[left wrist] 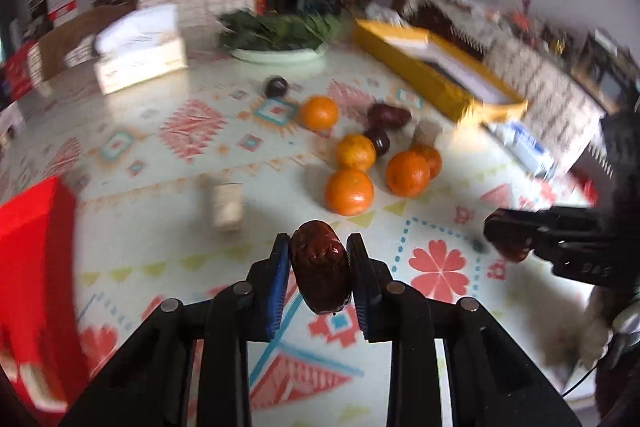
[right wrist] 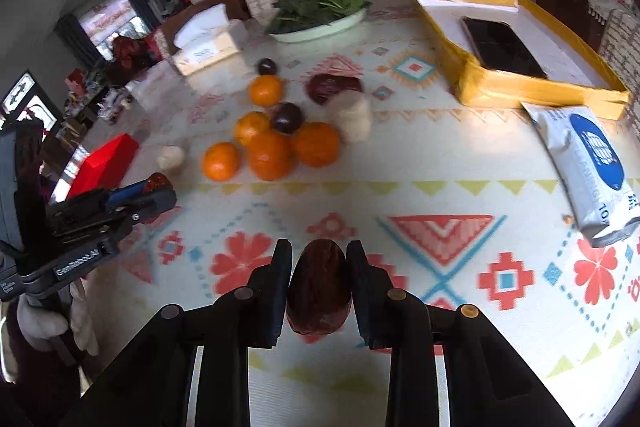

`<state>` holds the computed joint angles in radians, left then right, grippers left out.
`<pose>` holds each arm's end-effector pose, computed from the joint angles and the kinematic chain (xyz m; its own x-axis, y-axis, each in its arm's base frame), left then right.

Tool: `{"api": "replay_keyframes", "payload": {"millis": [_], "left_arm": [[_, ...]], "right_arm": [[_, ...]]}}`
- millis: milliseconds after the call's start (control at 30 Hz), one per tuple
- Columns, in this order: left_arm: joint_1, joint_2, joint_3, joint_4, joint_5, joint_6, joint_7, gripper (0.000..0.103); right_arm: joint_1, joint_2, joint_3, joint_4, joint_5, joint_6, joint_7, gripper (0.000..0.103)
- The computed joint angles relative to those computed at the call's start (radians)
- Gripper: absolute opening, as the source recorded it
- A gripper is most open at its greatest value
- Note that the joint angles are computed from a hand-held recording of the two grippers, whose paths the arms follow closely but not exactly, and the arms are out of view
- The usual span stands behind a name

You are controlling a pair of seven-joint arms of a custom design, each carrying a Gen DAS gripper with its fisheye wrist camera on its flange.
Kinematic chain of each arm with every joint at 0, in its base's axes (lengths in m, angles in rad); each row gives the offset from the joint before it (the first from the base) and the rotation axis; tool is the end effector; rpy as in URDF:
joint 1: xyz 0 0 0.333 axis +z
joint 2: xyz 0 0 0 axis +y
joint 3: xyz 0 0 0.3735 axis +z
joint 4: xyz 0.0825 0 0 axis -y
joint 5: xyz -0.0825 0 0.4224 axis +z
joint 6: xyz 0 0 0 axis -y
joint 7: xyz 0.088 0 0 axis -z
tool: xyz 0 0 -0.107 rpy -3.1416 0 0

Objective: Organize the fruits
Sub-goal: 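Carry the red date over the red tray and open the left tool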

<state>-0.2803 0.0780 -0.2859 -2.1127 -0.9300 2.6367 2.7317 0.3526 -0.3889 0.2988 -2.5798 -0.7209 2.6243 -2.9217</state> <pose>0.5378 -0.3140 0.4553 -0.8547 -0.4984 0.1451 -0.4575 0.5913 -0.6641 0.3460 0.2890 0.4571 -0.4340 -0.8510 -0.2956 -0.6425 0.5224 -0.5606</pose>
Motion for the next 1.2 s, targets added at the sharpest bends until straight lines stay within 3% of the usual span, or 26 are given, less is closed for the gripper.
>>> {"api": "replay_keyframes", "payload": {"millis": [133, 233, 433, 533, 600, 667, 733, 833, 967, 1200], "left_arm": [[0.036, -0.056, 0.032, -0.02, -0.135, -0.037, 0.048, 0.027], [0.066, -0.086, 0.07, -0.024, -0.223, -0.059, 0.058, 0.027], [0.127, -0.107, 0.129, -0.017, -0.339, -0.048, 0.07, 0.027], [0.154, -0.094, 0.143, -0.005, -0.328, -0.016, 0.041, 0.027], [0.174, -0.074, 0.15, 0.009, -0.3, 0.004, 0.0, 0.027], [0.193, -0.048, 0.152, 0.028, -0.267, 0.015, -0.034, 0.027], [0.211, -0.014, 0.153, 0.052, -0.223, 0.023, -0.077, 0.027], [0.241, 0.038, 0.151, 0.093, -0.152, 0.016, -0.16, 0.027], [0.278, 0.113, 0.139, 0.158, -0.082, -0.004, -0.253, 0.027], [0.323, 0.182, 0.104, 0.217, -0.006, -0.02, -0.327, 0.027]], "right_arm": [[-0.03, 0.002, 0.025, 0.027, -0.084, 0.079, 0.053, 0.031], [-0.071, 0.021, 0.039, 0.06, -0.175, 0.201, 0.106, 0.031], [-0.12, 0.15, 0.061, 0.229, -0.304, 0.346, 0.126, 0.031], [-0.083, 0.259, 0.028, 0.351, -0.318, 0.375, 0.059, 0.031], [-0.039, 0.362, -0.001, 0.459, -0.25, 0.39, -0.071, 0.031], [-0.007, 0.453, -0.01, 0.548, -0.109, 0.386, -0.257, 0.031], [-0.015, 0.566, 0.033, 0.652, 0.078, 0.37, -0.484, 0.031], [-0.026, 0.703, 0.088, 0.785, 0.218, 0.311, -0.674, 0.031], [0.034, 0.837, 0.048, 0.946, 0.268, 0.203, -0.767, 0.027], [0.128, 0.915, -0.064, 1.043, 0.344, 0.127, -0.806, 0.027]]}}
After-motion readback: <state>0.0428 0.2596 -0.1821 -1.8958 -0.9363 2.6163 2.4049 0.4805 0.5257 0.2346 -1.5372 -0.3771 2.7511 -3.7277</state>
